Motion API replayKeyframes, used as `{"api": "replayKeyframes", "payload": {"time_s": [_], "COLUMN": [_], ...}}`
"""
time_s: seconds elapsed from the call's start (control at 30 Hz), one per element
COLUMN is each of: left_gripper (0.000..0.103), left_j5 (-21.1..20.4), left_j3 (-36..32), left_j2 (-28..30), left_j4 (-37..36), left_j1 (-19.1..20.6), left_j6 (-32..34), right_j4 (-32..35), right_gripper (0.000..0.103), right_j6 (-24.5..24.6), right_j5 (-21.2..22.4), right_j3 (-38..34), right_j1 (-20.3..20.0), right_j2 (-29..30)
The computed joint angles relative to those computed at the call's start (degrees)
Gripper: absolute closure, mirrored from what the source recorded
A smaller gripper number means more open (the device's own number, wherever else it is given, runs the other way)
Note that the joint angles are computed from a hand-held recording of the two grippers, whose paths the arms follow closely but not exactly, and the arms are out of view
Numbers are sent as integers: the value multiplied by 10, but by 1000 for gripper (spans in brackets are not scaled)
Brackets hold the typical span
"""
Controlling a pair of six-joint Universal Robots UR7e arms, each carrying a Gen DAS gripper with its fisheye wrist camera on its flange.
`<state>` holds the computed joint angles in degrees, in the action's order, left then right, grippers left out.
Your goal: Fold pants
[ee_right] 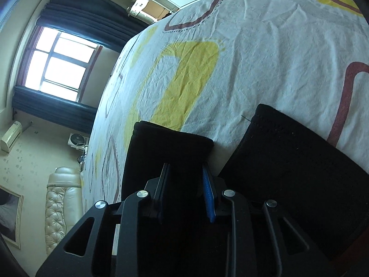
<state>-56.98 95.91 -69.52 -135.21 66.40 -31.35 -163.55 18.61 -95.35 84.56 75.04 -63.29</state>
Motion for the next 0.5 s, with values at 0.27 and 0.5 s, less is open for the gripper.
{"api": "replayKeyframes", "payload": {"time_s": [0.27,0.5], "left_gripper": [3,3], "left_j5": [-7,-5], "left_j3": [-2,-2], "left_j2": [1,0], "left_j4": [-3,-1], "left_j1": [2,2], "left_j6": [-3,-3], "right_j4": [-90,-186], "right_gripper": [95,96], "right_j6": [0,24], "right_j5": [-12,17], "right_j3": [46,160], "right_j1": [16,7], "right_j2": [-24,-117]}}
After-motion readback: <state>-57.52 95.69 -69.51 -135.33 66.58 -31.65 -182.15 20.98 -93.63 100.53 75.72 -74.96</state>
